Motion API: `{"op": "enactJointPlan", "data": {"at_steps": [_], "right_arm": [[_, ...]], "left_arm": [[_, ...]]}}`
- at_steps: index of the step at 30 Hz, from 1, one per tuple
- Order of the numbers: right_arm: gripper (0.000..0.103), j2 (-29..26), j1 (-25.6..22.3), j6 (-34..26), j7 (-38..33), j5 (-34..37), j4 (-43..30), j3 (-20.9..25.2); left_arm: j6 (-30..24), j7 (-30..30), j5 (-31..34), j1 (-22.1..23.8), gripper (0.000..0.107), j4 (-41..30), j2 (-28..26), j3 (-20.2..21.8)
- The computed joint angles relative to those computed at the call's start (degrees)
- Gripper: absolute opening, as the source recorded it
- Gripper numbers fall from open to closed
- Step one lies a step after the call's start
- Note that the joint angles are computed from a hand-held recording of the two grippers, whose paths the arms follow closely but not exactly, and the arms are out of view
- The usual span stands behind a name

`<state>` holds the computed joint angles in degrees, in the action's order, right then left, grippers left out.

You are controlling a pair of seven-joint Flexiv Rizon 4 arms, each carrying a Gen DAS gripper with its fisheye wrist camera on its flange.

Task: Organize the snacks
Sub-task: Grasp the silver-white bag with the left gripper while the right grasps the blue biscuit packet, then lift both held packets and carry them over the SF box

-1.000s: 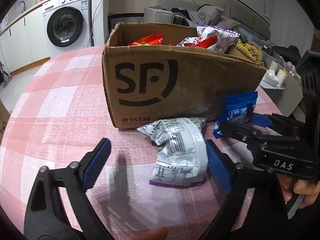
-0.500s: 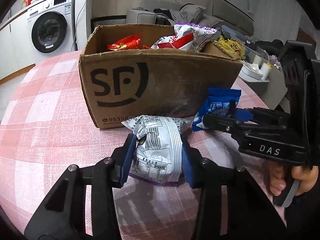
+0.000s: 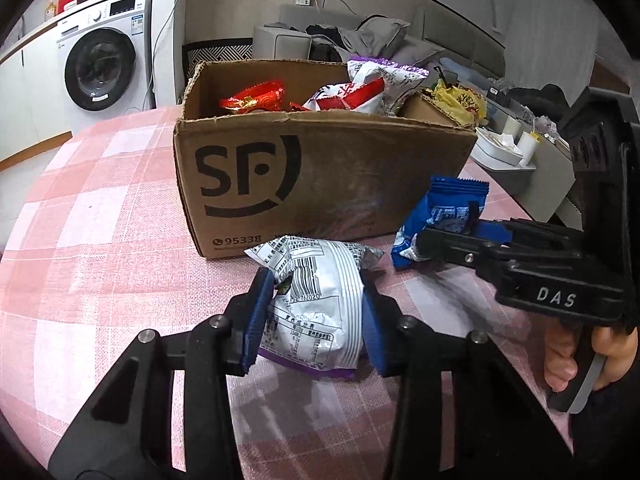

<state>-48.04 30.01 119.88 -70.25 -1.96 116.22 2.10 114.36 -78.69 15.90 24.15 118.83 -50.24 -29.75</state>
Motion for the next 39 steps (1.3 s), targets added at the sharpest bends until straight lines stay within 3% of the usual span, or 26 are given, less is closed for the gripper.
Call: {"op": "enactJointPlan", "data": {"at_steps": [22,39], "right_arm": [[0.047,7.57,1.37,8.60,-5.32,3.48,7.19,1.46],[0.047,13.17,2.84,6.17,-8.97,5.23,5.44,0.75]], "left_arm": [[8.08,-8.02,10.06,7.16,0.039,8.93,10.23,-0.76],[7.18,-16.53,17.39,13.52,0.039,8.90,19.45,-4.09]]}}
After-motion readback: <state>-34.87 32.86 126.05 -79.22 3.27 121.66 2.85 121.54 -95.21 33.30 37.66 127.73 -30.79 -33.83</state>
